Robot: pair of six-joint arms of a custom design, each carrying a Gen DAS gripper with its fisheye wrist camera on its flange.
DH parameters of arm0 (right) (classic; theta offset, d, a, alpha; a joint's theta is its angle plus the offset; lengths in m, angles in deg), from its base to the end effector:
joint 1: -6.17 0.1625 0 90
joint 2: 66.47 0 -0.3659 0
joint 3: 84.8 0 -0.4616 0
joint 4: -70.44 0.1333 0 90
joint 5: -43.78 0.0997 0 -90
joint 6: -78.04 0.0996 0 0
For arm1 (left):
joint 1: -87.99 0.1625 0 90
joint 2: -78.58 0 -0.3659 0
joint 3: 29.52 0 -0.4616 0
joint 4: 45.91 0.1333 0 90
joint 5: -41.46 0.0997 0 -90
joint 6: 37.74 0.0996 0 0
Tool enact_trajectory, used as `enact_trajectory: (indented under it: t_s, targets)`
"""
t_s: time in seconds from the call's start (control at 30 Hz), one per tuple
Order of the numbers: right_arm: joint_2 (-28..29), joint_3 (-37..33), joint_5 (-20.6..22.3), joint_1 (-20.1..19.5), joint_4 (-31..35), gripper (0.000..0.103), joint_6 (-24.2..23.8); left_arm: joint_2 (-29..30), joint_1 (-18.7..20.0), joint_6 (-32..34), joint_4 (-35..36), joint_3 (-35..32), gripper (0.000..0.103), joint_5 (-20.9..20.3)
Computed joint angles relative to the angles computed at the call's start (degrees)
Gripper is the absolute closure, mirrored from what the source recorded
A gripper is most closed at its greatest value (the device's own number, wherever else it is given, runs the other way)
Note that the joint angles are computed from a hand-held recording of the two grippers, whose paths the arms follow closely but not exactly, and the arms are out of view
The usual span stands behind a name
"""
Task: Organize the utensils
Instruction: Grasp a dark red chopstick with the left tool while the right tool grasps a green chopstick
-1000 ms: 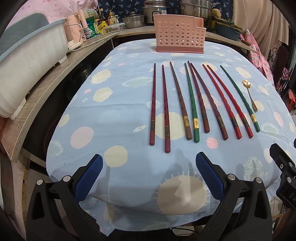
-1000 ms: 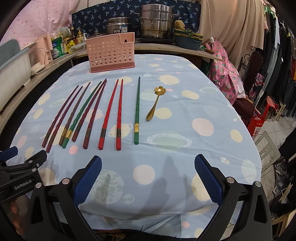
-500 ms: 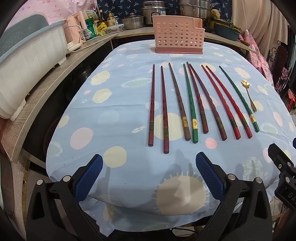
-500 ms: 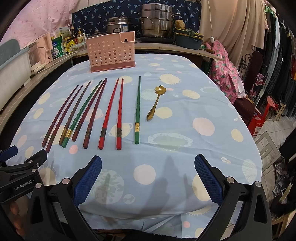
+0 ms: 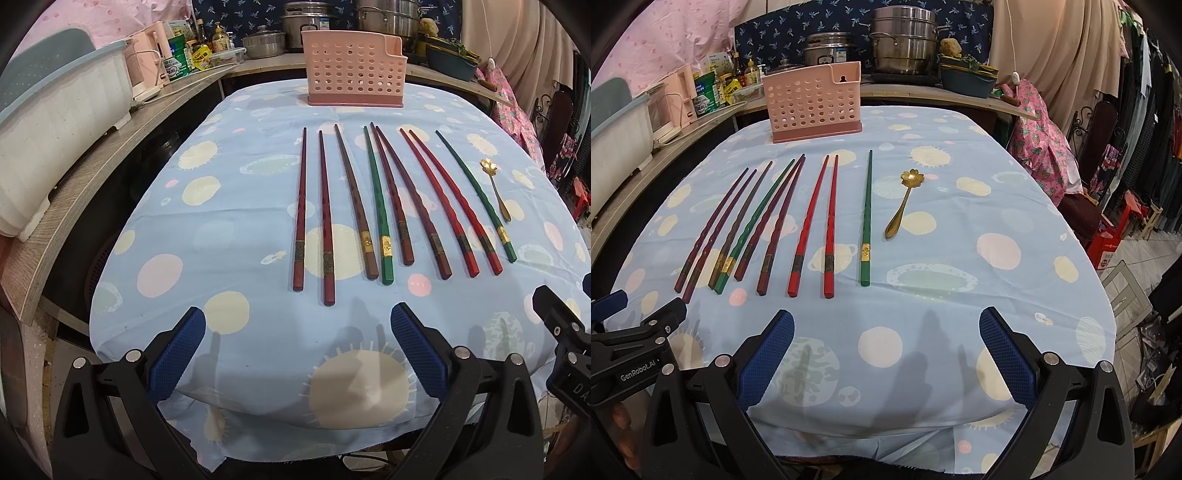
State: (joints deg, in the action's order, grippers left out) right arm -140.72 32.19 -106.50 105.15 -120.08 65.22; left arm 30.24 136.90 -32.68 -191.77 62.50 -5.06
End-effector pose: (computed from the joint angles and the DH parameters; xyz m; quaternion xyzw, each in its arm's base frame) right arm 0.1295 -0.5194 0.2594 -0.0950 -0.7894 0.4028 0.4534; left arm -0.3012 -0.6525 0.0675 0.3259 0.8651 -0.2076 0.3198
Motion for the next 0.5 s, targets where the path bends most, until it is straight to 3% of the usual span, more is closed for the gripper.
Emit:
enact_trajectory:
  t_s: [0.33, 0.5]
  targets:
    - [0.32, -0.45, 0.54, -1.22, -0.41, 0.007, 0.43, 1.51, 2.36, -1.67, 2.75, -4.4, 0.007, -3.42]
    - [0.65, -1.99, 1.01, -2.42, -1.9, 0.007, -1.36, 3.99, 3.85, -1.72, 2.57, -8.38, 0.007, -2.78]
